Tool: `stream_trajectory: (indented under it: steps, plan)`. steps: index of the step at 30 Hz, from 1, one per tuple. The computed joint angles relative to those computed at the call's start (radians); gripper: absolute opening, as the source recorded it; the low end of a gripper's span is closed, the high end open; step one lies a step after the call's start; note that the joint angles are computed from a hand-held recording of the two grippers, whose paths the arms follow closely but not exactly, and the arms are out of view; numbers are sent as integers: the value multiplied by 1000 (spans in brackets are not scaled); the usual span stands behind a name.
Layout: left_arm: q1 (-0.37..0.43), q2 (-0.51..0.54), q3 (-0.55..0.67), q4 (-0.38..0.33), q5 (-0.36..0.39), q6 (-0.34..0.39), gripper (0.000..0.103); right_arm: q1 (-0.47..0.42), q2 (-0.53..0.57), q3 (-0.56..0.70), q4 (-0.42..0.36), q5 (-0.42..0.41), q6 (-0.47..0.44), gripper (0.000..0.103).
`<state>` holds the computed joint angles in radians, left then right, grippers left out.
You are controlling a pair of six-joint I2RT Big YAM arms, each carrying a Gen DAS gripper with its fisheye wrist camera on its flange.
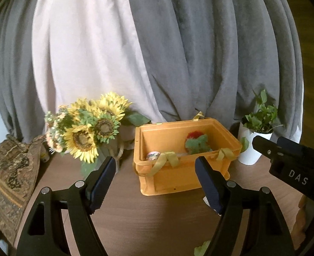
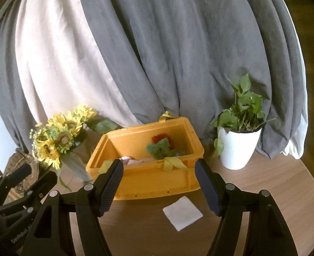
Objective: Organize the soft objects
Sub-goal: 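Withdraw both tools from the crate toward the green frog toy and white napkin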
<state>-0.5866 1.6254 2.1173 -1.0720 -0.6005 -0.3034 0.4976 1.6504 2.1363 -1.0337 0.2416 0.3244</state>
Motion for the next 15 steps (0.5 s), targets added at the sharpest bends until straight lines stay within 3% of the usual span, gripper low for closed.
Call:
stream_trajectory:
  steps: [2,15]
  plan:
    - [-32,10,21,-41,-69,-57,78,-10,-19,-24,18,-26,-20,71]
    - [-189,144,226,-399,-311,-461,78,-122,-88,-104,19,-309,-207,71]
